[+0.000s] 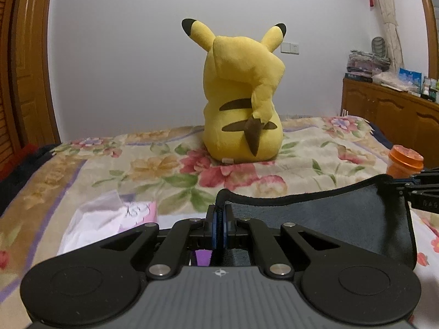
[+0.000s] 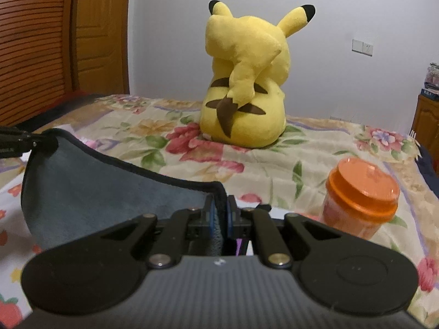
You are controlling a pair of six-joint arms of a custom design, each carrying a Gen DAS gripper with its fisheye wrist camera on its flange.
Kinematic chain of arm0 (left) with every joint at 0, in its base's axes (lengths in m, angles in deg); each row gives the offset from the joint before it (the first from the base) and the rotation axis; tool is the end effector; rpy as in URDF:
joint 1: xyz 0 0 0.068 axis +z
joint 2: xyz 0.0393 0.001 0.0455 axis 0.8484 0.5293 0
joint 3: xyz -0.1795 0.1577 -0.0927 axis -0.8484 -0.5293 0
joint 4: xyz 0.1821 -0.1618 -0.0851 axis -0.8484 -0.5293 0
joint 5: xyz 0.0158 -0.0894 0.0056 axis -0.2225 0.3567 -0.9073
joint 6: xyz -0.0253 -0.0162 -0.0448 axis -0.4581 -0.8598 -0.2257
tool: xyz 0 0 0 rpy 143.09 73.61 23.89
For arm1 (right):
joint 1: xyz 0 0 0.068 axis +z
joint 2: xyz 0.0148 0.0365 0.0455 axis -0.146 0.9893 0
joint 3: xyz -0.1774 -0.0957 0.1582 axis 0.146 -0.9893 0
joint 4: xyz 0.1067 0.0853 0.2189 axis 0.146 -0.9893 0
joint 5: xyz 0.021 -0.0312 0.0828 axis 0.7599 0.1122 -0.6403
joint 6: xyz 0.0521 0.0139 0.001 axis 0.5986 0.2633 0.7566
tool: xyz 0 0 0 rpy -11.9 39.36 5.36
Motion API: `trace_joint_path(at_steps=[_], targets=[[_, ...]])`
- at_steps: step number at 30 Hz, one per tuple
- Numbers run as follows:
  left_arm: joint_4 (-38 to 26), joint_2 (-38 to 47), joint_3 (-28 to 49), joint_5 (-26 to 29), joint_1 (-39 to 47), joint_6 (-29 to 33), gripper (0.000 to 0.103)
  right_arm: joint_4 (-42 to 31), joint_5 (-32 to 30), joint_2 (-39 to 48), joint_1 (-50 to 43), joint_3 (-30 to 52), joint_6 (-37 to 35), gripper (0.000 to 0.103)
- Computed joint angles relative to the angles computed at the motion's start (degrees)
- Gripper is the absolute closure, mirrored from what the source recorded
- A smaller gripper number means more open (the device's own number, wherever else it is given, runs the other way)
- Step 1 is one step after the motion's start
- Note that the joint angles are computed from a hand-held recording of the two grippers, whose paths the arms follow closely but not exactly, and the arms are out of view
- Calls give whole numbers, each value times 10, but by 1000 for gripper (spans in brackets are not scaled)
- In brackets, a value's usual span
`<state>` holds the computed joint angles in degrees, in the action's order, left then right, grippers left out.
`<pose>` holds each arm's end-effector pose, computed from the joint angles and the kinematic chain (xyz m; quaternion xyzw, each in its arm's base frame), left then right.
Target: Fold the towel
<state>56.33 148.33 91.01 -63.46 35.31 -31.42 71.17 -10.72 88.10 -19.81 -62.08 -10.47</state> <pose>0.2957 -0.1199 0.0221 0.1395 0.8351 -0.0618 0.5285 0.2694 -0.0415 0.0078 -0.1020 0.8456 0.0459 0.5219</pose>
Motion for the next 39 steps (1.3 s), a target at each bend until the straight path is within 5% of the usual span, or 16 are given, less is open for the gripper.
trace_joint_path(at_steps=[24,39], targets=[[-85,139,206,-22,6,18,95,-34,64,122,28,163,10,93],[-142,190,256,-27,4,20,92,-88,72,159,31,208,27,91]])
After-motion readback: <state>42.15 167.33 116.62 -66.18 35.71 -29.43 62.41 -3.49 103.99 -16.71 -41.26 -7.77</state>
